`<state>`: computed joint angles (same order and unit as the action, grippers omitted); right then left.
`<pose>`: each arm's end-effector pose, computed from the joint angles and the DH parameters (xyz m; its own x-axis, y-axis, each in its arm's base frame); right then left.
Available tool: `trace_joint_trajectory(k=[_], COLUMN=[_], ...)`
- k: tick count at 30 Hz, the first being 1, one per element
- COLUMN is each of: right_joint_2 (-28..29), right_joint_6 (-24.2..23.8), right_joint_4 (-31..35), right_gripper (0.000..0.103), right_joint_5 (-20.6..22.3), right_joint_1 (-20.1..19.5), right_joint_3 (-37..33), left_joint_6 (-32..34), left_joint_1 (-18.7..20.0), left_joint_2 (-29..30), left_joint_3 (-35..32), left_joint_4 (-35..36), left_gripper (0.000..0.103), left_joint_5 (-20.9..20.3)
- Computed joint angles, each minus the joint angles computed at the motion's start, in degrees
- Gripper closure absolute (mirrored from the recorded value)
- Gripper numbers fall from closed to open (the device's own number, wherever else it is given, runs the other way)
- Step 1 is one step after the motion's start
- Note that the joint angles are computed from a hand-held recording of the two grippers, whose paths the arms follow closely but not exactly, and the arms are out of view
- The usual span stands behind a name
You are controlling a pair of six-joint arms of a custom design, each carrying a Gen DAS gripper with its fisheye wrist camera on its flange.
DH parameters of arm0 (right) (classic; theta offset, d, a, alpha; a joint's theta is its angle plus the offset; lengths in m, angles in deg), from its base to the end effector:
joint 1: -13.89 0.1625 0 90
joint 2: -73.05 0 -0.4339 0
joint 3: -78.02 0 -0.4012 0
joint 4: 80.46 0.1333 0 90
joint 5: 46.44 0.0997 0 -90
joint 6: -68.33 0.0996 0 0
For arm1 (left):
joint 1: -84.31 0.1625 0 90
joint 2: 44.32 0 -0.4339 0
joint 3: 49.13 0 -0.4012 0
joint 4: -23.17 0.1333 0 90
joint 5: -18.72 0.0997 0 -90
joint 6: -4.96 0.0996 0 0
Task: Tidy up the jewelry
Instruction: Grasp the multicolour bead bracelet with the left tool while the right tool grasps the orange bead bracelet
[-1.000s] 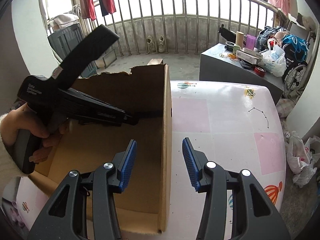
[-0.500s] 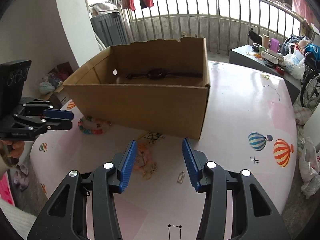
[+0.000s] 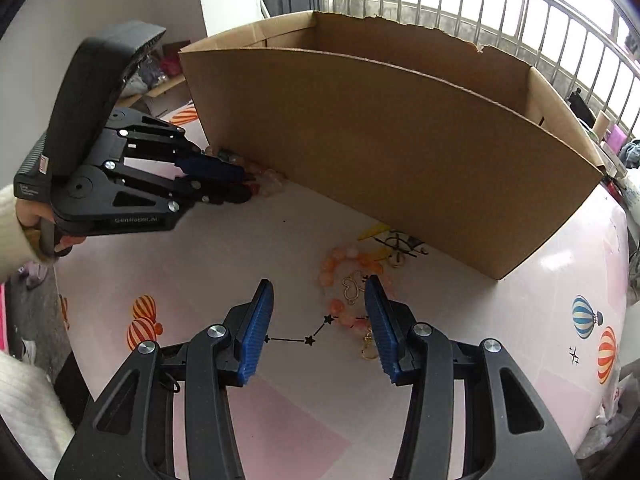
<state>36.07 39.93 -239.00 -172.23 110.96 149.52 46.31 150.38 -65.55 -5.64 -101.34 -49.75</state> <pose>0.1736 -0.7897 0.1850 -0.6950 -0.1934 0.6925 -0.4918 0.8305 -0.2616 -0.2069 -0.8850 0.0983 -0.4001 0.8199 -0.4094 0.8802 0.4683 0.0777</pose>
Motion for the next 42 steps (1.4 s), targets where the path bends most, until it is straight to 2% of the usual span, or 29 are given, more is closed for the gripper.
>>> trace_joint_trajectory(k=[1, 6, 7, 10, 14, 15, 18, 20, 34, 37, 42], right_joint_2=[0.26, 1.36, 1.71, 2.79, 3.62, 3.84, 5.25, 5.39, -4.85, -5.84, -8.48], right_joint_6=[0.15, 1.38, 1.86, 0.89, 1.87, 2.09, 4.56, 4.75, 12.66, 13.78, 19.15], right_joint_4=[0.3, 4.82, 5.83, 6.56, 7.83, 7.95, 9.71, 7.9, 3.37, 4.01, 6.41], right_gripper=[0.057, 0.083, 0.086, 0.086, 0.087, 0.093, 0.093, 0.093, 0.093, 0.093, 0.093], right_joint_5=[0.0, 0.08, -0.22, -1.37, -1.94, -2.27, -4.24, -4.68, 5.7, 9.84, 20.4], right_joint_1=[-0.09, -0.34, -0.34, -0.13, -0.01, 0.07, 0.5, 0.79, 0.51, 0.23, -1.86], right_joint_3=[-0.47, -3.28, -3.92, -5.66, -7.12, -7.39, -9.63, -9.87, -1.95, -2.24, -0.86], left_joint_6=[-0.59, -1.71, -2.4, -4.1, -3.94, -4.55, -6.06, -6.37, -12.4, -12.92, -12.71], left_joint_1=[0.17, 0.59, 0.71, 0.87, 0.99, 0.86, 0.93, 0.92, 0.94, 0.7, 0.12], left_joint_2=[-0.09, -1.27, -1.27, -1.63, -1.61, -2.07, -2.43, -3.34, -8.21, -8.94, -10.12], left_joint_3=[-0.27, 0.62, 0.12, -0.58, -1.12, -0.96, -1.15, 0.21, 4.96, 5.26, 6.94], left_joint_4=[0.59, -1.02, -0.56, -0.04, -0.95, -0.82, -0.11, -0.99, -5.57, -5.16, -6.65], left_gripper=[0.093, 0.094, 0.094, 0.094, 0.094, 0.094, 0.094, 0.094, 0.094, 0.094, 0.094], left_joint_5=[-0.51, -3.54, -4.47, -6.61, -7.21, -7.52, -8.26, -8.25, -14.36, -15.39, -15.45])
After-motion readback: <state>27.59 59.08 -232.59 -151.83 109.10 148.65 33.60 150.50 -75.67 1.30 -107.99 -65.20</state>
